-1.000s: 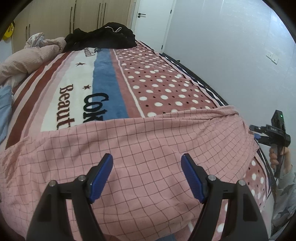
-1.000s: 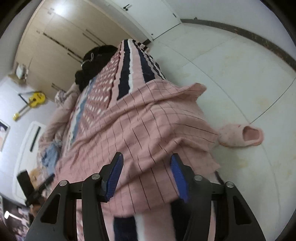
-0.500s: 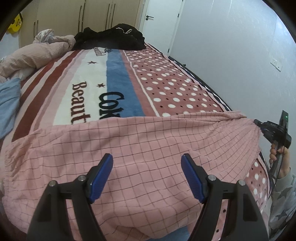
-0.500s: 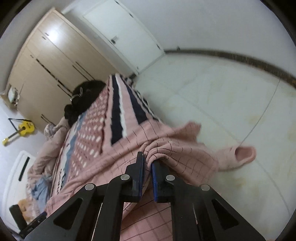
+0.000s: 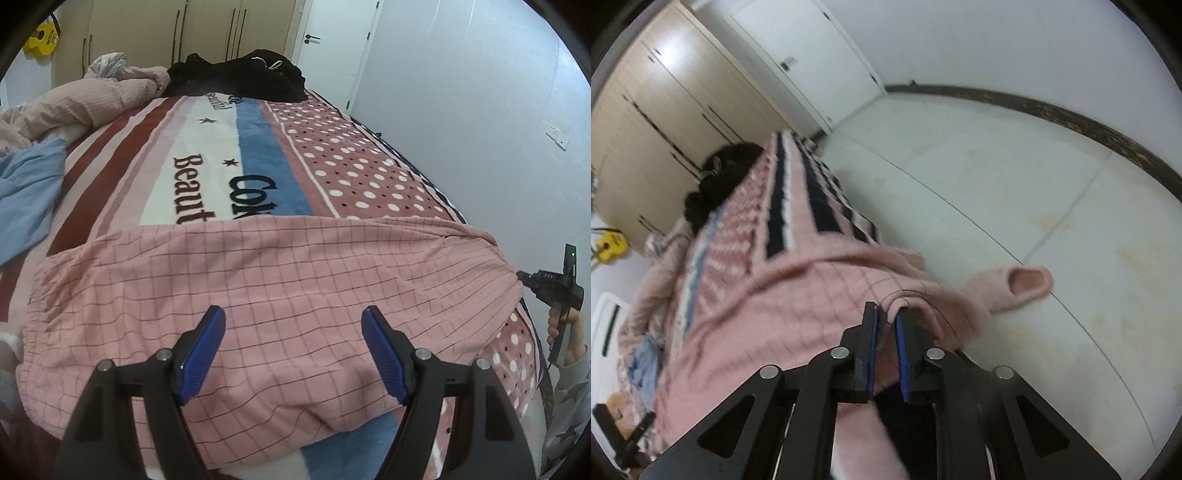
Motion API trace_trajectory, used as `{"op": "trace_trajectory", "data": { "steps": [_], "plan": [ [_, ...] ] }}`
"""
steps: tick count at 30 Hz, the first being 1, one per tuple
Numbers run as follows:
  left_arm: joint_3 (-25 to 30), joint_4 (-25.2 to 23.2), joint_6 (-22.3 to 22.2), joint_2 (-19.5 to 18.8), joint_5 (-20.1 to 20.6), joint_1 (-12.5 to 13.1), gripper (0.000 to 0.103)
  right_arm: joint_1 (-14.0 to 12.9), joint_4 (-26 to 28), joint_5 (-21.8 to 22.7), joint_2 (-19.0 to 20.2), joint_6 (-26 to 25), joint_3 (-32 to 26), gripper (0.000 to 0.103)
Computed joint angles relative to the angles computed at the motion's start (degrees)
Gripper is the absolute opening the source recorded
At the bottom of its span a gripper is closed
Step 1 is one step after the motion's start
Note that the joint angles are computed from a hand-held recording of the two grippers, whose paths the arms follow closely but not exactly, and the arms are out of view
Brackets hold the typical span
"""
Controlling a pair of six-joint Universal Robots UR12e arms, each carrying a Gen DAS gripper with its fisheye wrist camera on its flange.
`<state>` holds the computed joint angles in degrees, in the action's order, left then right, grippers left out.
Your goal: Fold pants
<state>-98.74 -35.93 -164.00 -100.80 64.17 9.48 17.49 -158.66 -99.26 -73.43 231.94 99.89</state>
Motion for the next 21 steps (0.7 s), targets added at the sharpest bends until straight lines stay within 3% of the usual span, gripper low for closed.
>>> {"op": "trace_trajectory", "data": {
  "steps": [5,8,13,17,21],
  "plan": [
    [0.1,0.1,-0.3,-0.3,-0.3,0.1,0.073,0.1,11.0,-4.9,-1.7,0.2,-0.4,0.008],
    [0.4,0.3,-0.8,-0.7,-0.7,0.0,0.073,-0.1,7.1,-4.5,-2.6,-2.8,0.3,0.022],
    [0.8,0.3,-1.3,-1.1,-1.2,-0.5,0.073,-0.5,2.1,4.8,0.7,-14.0,-4.4,0.023],
    [1.1,-0.2,-0.3,-1.4,-0.5,-0.9,0.073,-0.1,6.3,7.8,5.5,-19.0,-10.7,0.023],
    [1.6,0.0,-0.3,-1.9,-0.1,-0.9,0.073,-0.2,8.2,6.8,8.8,-18.2,-14.4,0.023]
  ]
}}
